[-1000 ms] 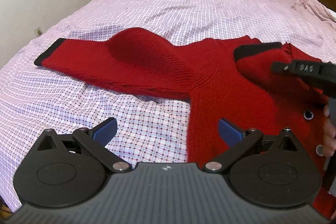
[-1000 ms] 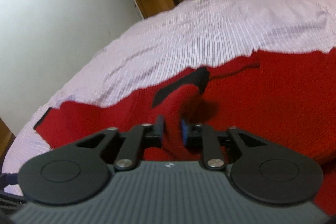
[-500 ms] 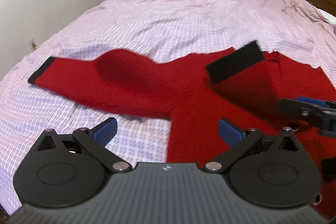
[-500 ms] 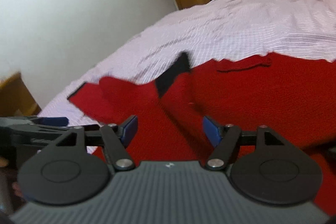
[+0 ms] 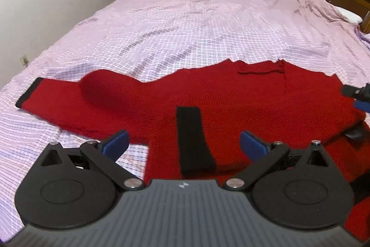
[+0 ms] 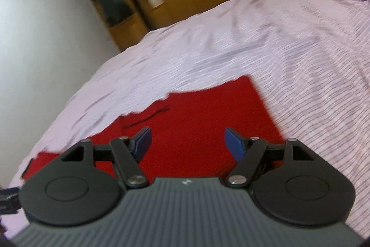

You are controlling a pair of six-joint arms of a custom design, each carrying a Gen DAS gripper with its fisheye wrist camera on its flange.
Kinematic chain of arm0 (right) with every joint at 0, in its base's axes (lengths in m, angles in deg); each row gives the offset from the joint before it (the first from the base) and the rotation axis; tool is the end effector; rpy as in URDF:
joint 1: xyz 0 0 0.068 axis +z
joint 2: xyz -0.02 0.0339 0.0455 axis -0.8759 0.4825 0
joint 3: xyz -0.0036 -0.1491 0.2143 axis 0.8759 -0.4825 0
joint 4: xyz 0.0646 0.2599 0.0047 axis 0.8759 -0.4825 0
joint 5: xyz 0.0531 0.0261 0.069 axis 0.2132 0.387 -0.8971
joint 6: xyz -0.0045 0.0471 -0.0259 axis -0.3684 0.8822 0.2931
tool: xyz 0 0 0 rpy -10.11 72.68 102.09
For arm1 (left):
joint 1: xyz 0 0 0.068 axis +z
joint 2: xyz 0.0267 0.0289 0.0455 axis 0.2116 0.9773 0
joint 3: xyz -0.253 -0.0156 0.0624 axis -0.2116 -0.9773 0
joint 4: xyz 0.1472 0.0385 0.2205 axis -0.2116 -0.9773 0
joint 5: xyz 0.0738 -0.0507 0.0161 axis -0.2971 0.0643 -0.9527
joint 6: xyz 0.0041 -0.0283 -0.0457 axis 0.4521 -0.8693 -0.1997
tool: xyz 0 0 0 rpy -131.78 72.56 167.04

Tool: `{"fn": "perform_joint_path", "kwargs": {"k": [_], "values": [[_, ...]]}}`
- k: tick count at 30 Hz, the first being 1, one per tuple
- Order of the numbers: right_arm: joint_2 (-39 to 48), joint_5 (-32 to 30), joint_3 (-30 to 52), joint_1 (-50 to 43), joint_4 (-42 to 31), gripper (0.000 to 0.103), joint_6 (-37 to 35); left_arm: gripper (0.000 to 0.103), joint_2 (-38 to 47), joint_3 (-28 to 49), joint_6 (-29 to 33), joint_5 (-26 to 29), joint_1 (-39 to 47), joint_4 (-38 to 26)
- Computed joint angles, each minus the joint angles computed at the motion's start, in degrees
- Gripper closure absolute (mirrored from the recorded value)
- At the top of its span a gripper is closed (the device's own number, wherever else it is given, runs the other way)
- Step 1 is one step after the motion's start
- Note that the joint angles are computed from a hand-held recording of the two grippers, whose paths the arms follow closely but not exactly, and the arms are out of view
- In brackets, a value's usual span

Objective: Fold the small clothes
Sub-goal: 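Lower the sleeve onto the body and open the right gripper, then close the left gripper on the black cuff of the other sleeve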

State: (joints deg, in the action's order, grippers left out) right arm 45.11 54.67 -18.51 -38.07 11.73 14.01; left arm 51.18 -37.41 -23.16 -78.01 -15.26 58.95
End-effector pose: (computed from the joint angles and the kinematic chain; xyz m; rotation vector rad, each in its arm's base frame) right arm 0.2741 0.1126 0.0813 0.2133 2.0394 0.4880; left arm 0.1949 -0.0819 0.1352 -0.1370 2.2694 0.1557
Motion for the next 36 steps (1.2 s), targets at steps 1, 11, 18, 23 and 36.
{"fn": "perform_joint_path", "kwargs": {"k": [1,11,18,23,36], "values": [[0.16,1.17,0.46,-0.46,-0.54,0.030,-0.27,0.000,1.18,0.63,0.58,0.26,0.82,0.36],[4.97,11.64,3.99,-2.20,-4.41,0.031,-3.66,0.022,25.51,10.57,8.46,4.05,8.58,12.64],[7.48,3.26,6.19,-7.37,-5.59,0.031,-3.86,0.043,32.86,11.49,6.08,12.32,12.83,20.80],[10.11,-1.80,6.87,-8.57,-0.18,0.031,-3.15,0.081,33.23,9.37,6.21,15.20,12.72,26.89],[15.87,1.48,5.46,-7.72,14.18,0.085,0.24,0.086,27.05,8.92,10.03,10.74,9.98,32.49]]}}
